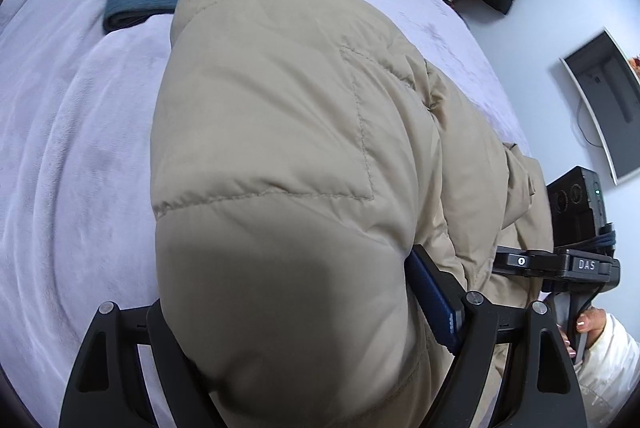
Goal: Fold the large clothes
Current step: 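Grasp the folded beige jacket with the right tool and lift it up, then lower the jacket bundle onto the bed with the right tool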
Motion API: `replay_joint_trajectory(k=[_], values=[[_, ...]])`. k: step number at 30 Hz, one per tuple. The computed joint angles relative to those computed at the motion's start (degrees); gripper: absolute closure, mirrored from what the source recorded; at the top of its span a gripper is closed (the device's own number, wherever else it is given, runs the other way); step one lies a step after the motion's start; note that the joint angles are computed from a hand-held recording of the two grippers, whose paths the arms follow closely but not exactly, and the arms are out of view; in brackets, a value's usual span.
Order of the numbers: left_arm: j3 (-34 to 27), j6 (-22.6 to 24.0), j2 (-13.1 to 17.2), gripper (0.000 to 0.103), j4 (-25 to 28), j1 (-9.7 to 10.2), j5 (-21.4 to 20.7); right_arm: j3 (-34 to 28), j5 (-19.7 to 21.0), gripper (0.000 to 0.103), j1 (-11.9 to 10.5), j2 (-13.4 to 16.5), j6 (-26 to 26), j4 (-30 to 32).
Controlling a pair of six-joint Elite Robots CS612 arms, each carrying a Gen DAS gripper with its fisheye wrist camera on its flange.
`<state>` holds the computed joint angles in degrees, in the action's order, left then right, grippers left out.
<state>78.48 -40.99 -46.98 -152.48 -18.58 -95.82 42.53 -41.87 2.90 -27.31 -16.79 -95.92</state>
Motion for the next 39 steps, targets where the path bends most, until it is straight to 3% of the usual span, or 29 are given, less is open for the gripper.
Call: replay_joint_trajectory(k=[5, 9, 12, 13, 15, 17, 21, 23, 26, 29, 31, 32, 34, 36, 39], values=[[1.1, -3.7, 1.5, 0.017, -1.3, 0.64, 0.1, -9.6, -3.7, 0.045, 2.3, 5.3, -0.2, 3.5], [1.7, -4.3, 1.7, 0.012, -1.7, 0.23, 1.0, -12.0, -5.4, 0.042, 2.8, 6.8, 1.1, 4.0], [-0.4, -3.6, 2.2, 0.01, 1.1, -0.25, 3.1, -7.4, -7.3, 0.035, 2.0, 4.0, 1.8, 1.3], [-0.6, -3.7, 2.2, 0.01, 1.3, -0.22, 3.1, -2.8, -8.3, 0.033, 0.9, 1.2, 0.8, -0.4], [-0.6, -4.0, 2.2, 0.009, 1.6, -0.44, 3.4, 1.1, -9.9, 0.032, 0.3, -1.3, 2.2, -4.6], [-0.2, -4.0, 2.2, 0.009, 1.2, -0.35, 3.4, 4.1, -11.5, 0.031, -0.5, -3.4, 4.5, -9.7], [1.8, -3.5, 0.7, 0.007, 1.5, -0.99, 5.3, 12.9, -13.9, 0.031, -1.8, -8.5, 9.2, -25.9], [1.7, -3.5, 0.8, 0.006, 1.7, -0.97, 5.5, 14.1, -12.2, 0.031, -1.8, -9.4, 8.9, -28.9], [1.1, -3.0, 0.7, 0.002, 4.1, -1.26, 7.5, 8.4, -12.1, 0.033, 0.2, -6.3, 6.8, -24.6], [0.6, -2.9, 0.4, 0.002, 6.1, -1.42, 8.2, 4.9, -13.0, 0.058, 1.7, -4.7, 4.7, -20.5], [0.2, -3.0, 0.1, 0.002, 8.0, -1.62, 9.9, 2.3, -15.1, 0.088, 2.9, -3.2, 4.9, -18.0], [0.5, -3.1, -0.4, 0.002, 8.2, -1.85, 11.6, 0.6, -17.3, 0.093, 3.5, -2.1, 5.0, -16.9], [1.7, -3.0, -1.6, 0.002, 6.1, -2.59, 17.2, 0.8, -23.5, 0.097, 4.4, -1.9, 5.3, -18.5], [2.6, -2.6, -2.3, 0.002, 3.6, -2.9, 20.2, 0.5, -26.0, 0.102, 4.4, -1.3, 6.1, -18.3], [0.3, -1.7, -0.9, 0.002, 5.5, -2.54, 19.6, 0.1, -26.9, 0.103, 4.0, -0.6, 6.5, -17.2]])
